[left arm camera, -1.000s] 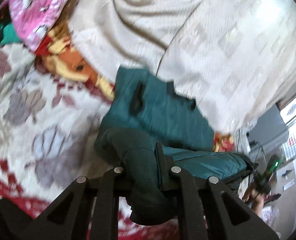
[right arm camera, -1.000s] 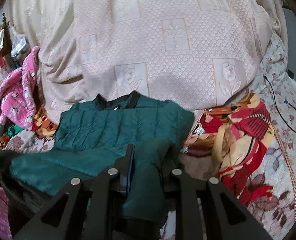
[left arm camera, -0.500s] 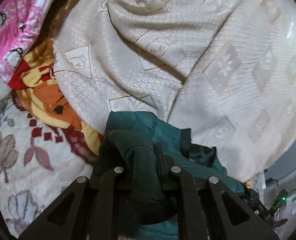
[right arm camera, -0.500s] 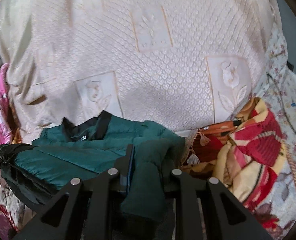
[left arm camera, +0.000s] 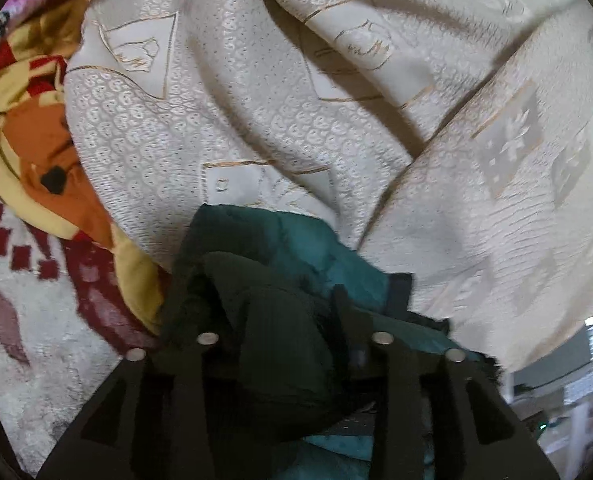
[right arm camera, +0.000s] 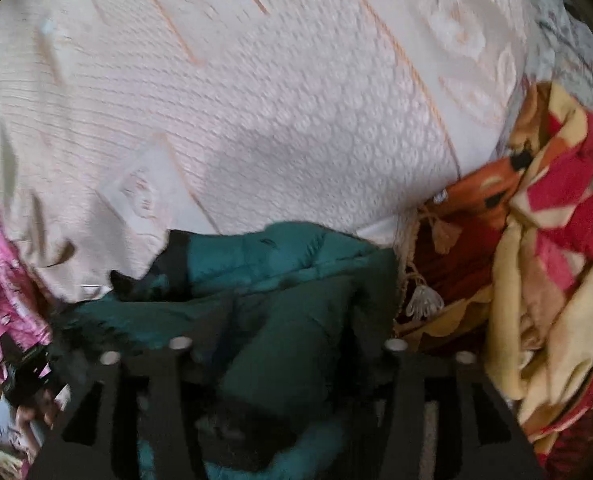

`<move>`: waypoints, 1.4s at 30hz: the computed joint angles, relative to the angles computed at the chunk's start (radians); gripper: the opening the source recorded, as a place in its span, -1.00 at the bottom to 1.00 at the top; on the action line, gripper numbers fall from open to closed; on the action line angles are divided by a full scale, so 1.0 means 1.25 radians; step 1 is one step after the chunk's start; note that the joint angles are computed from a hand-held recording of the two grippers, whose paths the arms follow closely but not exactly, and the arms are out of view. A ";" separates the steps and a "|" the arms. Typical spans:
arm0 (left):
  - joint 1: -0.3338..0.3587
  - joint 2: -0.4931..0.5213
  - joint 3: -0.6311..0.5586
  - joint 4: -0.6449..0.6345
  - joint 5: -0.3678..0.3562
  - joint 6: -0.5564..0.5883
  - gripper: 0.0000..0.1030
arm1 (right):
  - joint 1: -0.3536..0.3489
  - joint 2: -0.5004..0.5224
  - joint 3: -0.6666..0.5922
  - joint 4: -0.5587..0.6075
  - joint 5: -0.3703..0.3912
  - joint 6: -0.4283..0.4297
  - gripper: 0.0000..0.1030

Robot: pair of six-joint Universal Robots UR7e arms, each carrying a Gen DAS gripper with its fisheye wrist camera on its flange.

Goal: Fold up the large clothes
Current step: 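Lift the hem with both grippers and fold it up toward the collar, then lower the folded hem onto the collar and open both grippers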

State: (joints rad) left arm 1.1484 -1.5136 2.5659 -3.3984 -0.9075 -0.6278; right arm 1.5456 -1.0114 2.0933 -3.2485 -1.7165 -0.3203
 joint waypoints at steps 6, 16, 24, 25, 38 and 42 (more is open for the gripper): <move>-0.021 -0.046 0.012 0.034 -0.004 0.003 -0.20 | 0.007 -0.101 0.124 -0.110 0.070 -0.140 0.47; -0.126 -0.189 0.051 0.111 0.117 -0.033 0.33 | 0.162 0.074 0.078 -0.149 -0.067 -0.371 0.46; -0.102 -0.072 0.006 0.154 0.125 0.006 0.33 | 0.184 0.233 -0.149 -0.017 -0.163 -0.146 0.46; -0.095 -0.047 -0.003 0.166 0.136 0.007 0.33 | 0.178 0.241 -0.159 0.002 -0.171 -0.137 0.46; -0.161 0.061 0.000 0.212 0.326 0.051 0.32 | 0.172 0.311 -0.144 -0.120 -0.219 -0.217 0.49; -0.214 0.037 0.021 0.251 0.369 0.041 0.32 | 0.190 0.239 -0.070 -0.135 -0.178 -0.221 0.50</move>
